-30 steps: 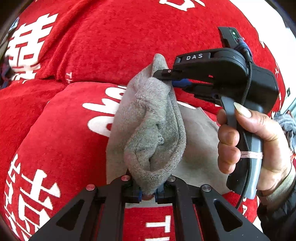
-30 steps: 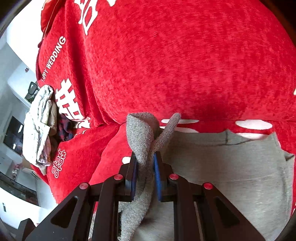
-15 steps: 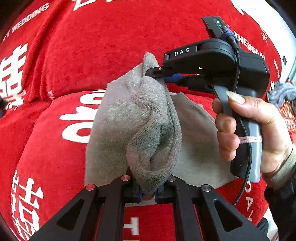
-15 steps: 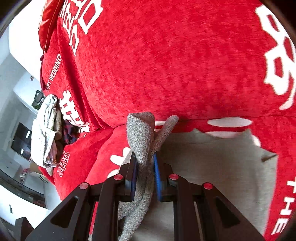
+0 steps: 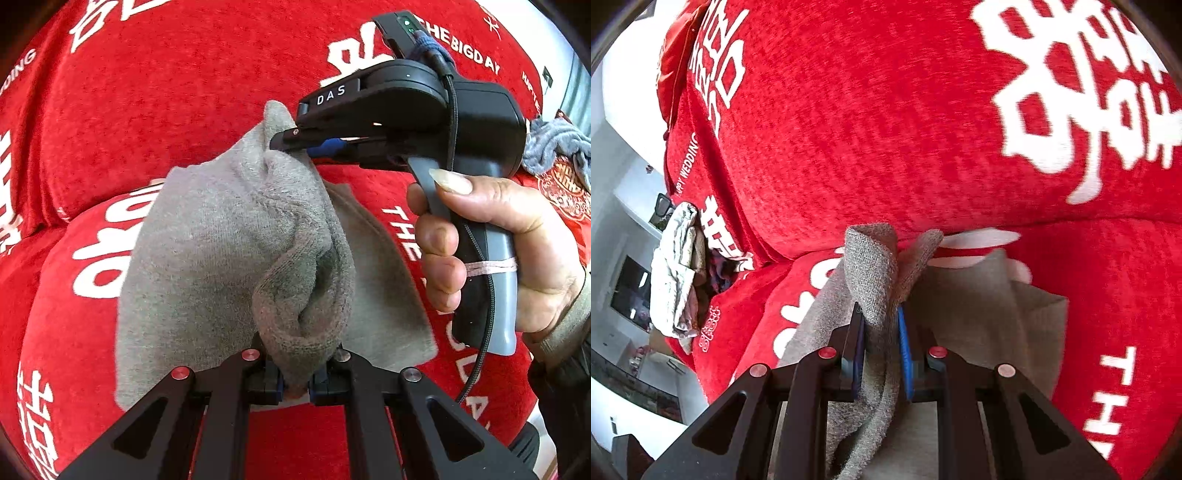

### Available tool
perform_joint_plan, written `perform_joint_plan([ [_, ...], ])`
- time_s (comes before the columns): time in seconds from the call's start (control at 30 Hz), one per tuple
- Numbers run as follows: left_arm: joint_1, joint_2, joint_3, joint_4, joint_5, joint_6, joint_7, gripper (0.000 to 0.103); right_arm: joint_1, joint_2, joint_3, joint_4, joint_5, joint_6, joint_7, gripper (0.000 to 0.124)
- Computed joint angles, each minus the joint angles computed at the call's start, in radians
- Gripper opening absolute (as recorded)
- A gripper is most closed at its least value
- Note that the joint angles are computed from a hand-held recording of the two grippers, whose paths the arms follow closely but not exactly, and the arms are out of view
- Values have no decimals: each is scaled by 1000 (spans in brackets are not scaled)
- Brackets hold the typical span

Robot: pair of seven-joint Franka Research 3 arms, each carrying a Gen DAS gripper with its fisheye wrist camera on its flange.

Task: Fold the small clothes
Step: 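Lift the sweater side with the left tool and fold it toward the right tool while the right tool holds, then open both tools to release the folded sweater and withdraw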

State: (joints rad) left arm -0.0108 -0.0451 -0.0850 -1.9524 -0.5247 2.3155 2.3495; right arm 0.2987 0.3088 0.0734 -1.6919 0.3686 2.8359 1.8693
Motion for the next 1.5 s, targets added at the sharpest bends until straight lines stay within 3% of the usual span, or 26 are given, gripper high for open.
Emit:
perform_joint_plan([
  [0.4,-72,-43,-33,-58,28,46,-13,9,-57,-114,8,-170,99,56,-101,18],
  [0.77,-108,-21,-51,-103,132,140,-77,9,-62,-87,-7,-191,92,45,-86,18],
  [0.93,-117,-38,-49,-129,138,164,-80,10,-25,-78,-48,-178,-21,28,-2,21],
  [0.97,-117,-40,-44,-122,132,148,-77,16,-27,-85,-49,-181,-32,18,4,23],
  [1.0,-117,-42,-37,-112,113,119,-63,40,-24,-91,-55,-181,-49,5,25,28],
  [1.03,-115,-45,-28,-100,86,81,-45,56,-16,-104,-67,-189,-78,-1,64,30],
  [1.07,-111,-55,-16,-98,39,62,-19,85,-25,-119,-60,-202,-71,3,61,30],
  [1.1,-109,-73,-12,-111,8,79,-4,94,-29,-137,-56,-219,-72,14,62,31],
  [1.13,-109,-96,-5,-132,-29,105,20,94,-24,-155,-59,-236,-91,29,82,34],
  [1.23,-106,-111,43,-98,-125,-17,124,94,-20,-208,-47,-283,-122,78,94,40],
  [1.3,-94,-111,58,-83,-176,-41,178,94,-27,-232,-18,-304,-68,104,25,40],
  [1.4,-61,-64,67,-19,-216,-79,160,94,-43,-234,45,-298,188,109,-224,40],
  [1.43,-47,-38,63,5,-219,-77,141,94,-40,-229,47,-294,226,102,-256,40],
  [1.5,-24,-7,41,20,-164,-26,68,94,-42,-211,59,-278,343,62,-335,40],
])
